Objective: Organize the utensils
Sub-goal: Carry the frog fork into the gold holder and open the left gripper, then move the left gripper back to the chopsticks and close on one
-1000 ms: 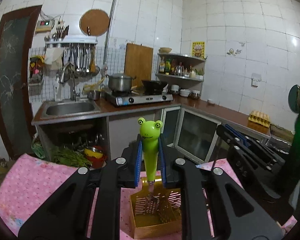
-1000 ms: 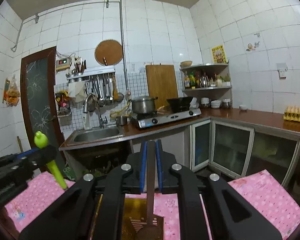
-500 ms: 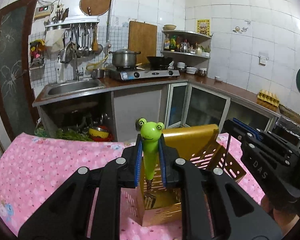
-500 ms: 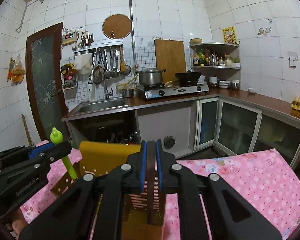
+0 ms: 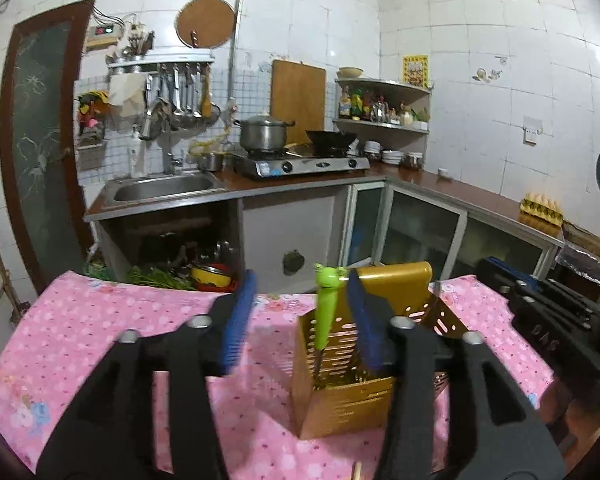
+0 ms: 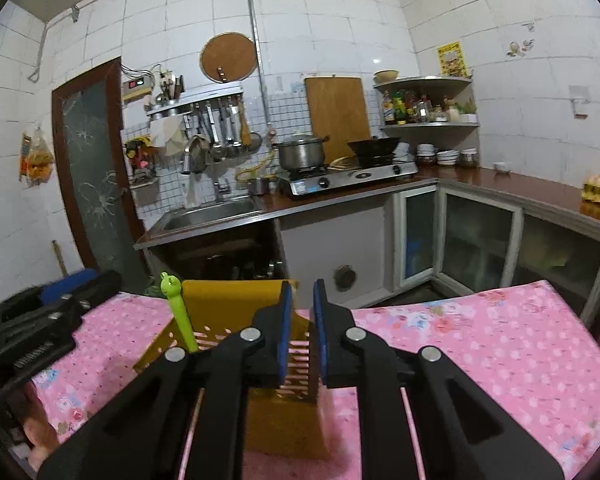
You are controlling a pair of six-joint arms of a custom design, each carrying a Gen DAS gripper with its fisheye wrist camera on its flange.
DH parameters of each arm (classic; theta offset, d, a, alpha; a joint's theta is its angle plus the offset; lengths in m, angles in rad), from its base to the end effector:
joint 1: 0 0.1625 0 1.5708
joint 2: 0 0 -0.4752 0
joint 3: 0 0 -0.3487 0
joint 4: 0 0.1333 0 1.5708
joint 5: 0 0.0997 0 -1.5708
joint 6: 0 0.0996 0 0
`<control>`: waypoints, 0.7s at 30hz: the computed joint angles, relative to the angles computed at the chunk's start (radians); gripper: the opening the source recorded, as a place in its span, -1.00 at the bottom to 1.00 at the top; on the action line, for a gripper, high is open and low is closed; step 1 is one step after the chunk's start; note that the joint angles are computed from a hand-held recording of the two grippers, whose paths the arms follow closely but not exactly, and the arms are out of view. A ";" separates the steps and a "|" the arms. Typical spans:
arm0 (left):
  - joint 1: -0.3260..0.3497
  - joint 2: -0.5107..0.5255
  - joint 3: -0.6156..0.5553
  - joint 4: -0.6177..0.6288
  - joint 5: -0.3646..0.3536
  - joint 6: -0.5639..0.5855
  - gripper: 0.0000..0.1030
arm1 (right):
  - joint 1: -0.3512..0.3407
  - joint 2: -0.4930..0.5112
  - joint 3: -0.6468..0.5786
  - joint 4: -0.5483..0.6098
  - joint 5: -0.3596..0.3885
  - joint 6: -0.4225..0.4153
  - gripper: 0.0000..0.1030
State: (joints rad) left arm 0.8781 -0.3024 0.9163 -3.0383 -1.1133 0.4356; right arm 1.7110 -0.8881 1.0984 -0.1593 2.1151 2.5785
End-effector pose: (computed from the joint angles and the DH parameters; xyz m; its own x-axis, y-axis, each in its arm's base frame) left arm -0.4201 -0.7839 0.1196 -0.6415 0.5006 -0.5812 0.7616 0.3249 -0.5608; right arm 0.1817 -0.7023 0.3545 -0.7736 0.3050 0.5554 -0.4968 0.2522 -0.8304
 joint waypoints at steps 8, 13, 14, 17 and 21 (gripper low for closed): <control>-0.007 -0.111 0.221 -0.043 0.053 -0.009 0.76 | 0.034 -0.078 0.163 -0.042 0.206 0.043 0.01; 0.006 -0.148 0.311 -0.001 0.087 -0.040 0.88 | 0.020 -0.107 0.251 -0.021 0.300 0.114 0.01; 0.007 -0.151 0.322 -0.001 0.092 -0.042 0.91 | 0.016 -0.109 0.262 -0.010 0.310 0.135 0.01; 0.017 -0.162 0.355 0.020 0.087 -0.059 0.90 | 0.002 -0.110 0.290 0.031 0.332 0.213 0.01; 0.027 -0.170 0.377 0.075 0.068 -0.094 0.90 | -0.005 -0.100 0.311 0.051 0.379 0.274 0.01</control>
